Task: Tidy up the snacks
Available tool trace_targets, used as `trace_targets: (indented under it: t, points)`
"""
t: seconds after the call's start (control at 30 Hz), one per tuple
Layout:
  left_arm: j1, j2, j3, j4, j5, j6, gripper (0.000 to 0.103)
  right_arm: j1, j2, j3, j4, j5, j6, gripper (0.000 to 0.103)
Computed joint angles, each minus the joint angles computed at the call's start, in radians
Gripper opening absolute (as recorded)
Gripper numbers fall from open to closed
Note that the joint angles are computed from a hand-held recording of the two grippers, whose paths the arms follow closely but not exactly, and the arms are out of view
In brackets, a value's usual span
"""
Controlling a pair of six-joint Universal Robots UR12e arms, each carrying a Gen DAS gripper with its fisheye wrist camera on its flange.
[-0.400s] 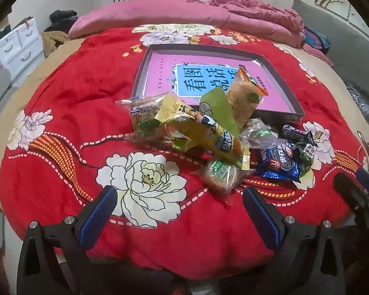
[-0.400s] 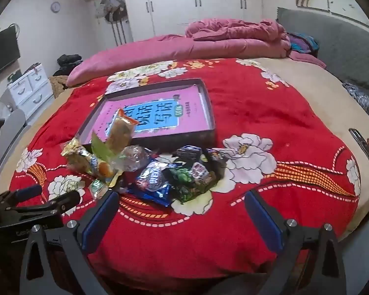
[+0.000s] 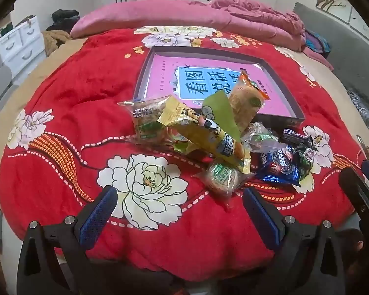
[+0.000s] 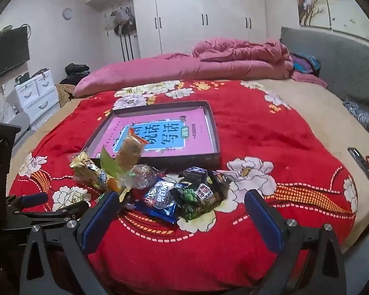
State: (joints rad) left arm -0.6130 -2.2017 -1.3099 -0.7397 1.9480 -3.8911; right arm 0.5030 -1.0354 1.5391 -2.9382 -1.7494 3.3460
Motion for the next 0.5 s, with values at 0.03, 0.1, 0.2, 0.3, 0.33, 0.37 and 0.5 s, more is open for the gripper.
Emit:
trace_targets:
  t: [0.03,0.1,0.2,0.3,0.33,0.37,0.5]
  points:
    - [-0.001,-0.001,0.002,0.000,0.003,0.002,0.101,0.000,0.001,-0.003,0.006,0.001,-0.004,0.103]
    - [0.002,0.001,-0.012,0.024,0.009,0.014,0.101,-0.001,0.003,-0.009,0.022,0.000,-0.007,0.103]
    - [0.001,0.001,-0.012,0.025,0.012,0.016,0.101,-0.001,0.003,-0.004,0.017,0.004,-0.001,0.103]
    - [0.001,0.001,-0.013,0.024,0.013,0.013,0.101,-0.001,0.003,-0.005,0.023,0.002,0.003,0.103]
    - [0.000,0.001,-0.014,0.025,0.014,0.013,0.101,-0.001,0.003,-0.004,0.024,0.003,0.004,0.103]
    - [0.001,0.002,-0.014,0.024,0.012,0.014,0.101,-0.001,0.004,-0.005,0.028,0.003,0.006,0.103]
    - [0.002,0.004,-0.015,0.024,0.014,0.017,0.101,-0.001,0.004,-0.006,0.032,0.002,0.009,0.103]
